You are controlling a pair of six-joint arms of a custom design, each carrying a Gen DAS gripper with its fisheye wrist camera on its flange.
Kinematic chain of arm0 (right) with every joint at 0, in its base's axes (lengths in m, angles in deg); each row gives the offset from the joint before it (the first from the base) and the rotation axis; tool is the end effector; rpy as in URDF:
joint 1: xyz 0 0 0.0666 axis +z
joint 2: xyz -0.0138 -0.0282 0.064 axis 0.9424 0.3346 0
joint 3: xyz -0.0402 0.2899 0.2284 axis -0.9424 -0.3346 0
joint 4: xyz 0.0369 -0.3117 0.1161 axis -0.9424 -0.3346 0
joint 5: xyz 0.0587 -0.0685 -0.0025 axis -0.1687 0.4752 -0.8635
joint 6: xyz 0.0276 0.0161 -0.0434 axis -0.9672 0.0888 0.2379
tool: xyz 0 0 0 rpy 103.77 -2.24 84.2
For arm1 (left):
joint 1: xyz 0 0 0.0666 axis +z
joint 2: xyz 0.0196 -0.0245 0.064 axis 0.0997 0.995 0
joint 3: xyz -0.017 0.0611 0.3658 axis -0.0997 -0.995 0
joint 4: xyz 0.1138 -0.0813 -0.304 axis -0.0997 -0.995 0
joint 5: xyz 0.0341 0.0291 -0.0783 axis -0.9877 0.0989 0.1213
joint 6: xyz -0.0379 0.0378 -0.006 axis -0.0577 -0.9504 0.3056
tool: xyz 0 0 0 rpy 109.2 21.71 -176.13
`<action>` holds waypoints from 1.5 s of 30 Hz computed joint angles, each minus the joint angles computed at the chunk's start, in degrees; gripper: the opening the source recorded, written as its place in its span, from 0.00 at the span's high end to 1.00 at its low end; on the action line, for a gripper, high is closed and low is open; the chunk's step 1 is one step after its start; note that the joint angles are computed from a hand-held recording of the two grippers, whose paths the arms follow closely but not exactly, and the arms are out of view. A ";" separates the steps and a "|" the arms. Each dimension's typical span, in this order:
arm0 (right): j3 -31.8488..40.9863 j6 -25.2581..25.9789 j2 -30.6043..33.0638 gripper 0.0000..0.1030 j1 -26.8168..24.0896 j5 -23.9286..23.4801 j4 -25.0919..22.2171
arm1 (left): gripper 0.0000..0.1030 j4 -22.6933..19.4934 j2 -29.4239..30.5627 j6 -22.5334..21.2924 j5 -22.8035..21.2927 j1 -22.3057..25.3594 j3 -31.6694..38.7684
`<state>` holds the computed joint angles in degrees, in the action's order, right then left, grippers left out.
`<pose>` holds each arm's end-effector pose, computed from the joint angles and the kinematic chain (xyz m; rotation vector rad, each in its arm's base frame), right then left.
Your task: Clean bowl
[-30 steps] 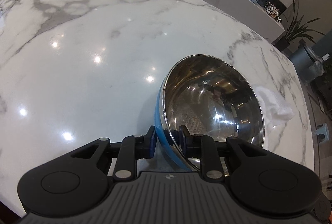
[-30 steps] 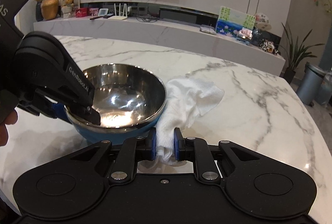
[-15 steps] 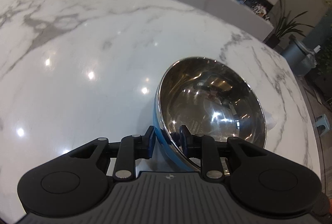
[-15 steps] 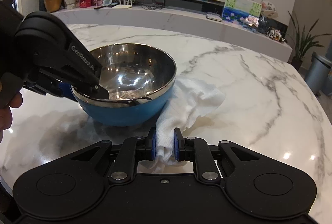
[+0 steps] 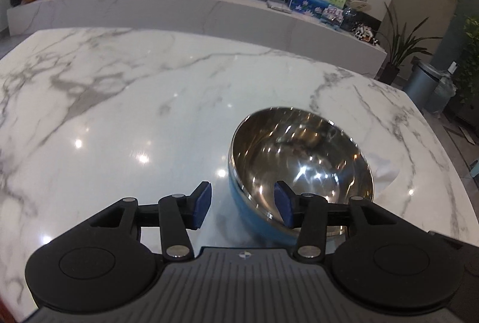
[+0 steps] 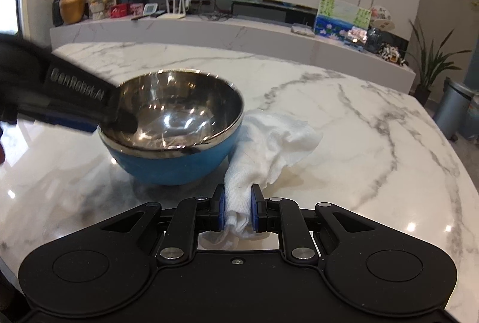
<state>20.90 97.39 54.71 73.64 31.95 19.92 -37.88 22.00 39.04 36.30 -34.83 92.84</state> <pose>0.4351 0.0416 0.3495 -0.9185 2.0438 0.3389 0.4003 -0.3159 0.4007 -0.7615 2.2635 -0.0075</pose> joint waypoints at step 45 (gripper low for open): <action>-1.39 3.26 -1.28 0.86 -0.58 -3.08 0.70 | 0.80 -4.49 1.20 -3.61 6.57 2.44 2.96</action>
<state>19.51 100.65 53.43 73.07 28.87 20.62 -42.37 23.20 35.43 42.86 -32.39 95.80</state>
